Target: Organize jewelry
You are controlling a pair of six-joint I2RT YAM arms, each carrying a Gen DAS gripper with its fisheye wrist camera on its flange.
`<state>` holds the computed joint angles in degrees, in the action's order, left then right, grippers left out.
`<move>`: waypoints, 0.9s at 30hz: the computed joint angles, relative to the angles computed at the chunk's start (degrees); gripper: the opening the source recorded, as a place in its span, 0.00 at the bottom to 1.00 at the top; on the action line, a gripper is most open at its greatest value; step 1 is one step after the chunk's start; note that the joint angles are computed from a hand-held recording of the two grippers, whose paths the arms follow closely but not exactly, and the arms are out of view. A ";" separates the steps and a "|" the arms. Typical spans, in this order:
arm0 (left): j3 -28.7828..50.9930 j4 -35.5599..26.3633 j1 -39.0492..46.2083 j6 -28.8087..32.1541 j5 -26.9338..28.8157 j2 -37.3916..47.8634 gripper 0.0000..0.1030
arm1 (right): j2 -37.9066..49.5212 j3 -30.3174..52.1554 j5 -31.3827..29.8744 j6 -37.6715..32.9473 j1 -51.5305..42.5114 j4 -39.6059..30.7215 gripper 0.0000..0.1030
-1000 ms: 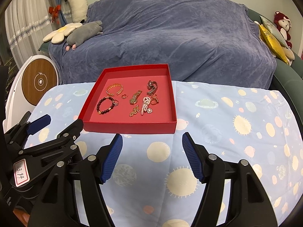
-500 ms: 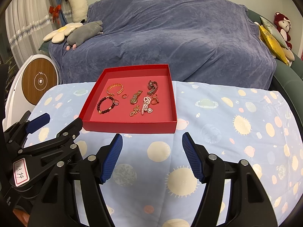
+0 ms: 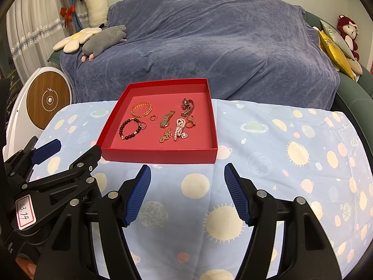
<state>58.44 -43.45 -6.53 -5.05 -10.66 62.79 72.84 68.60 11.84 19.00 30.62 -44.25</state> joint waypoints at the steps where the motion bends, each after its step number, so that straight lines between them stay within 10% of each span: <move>1: 0.00 -0.01 -0.15 -0.04 -0.16 0.01 0.74 | 0.00 0.00 0.00 0.00 0.00 0.00 0.61; 27: 0.37 -1.65 -0.63 -2.51 -2.89 1.02 0.74 | -0.58 -1.16 0.38 -0.01 0.75 -0.20 0.61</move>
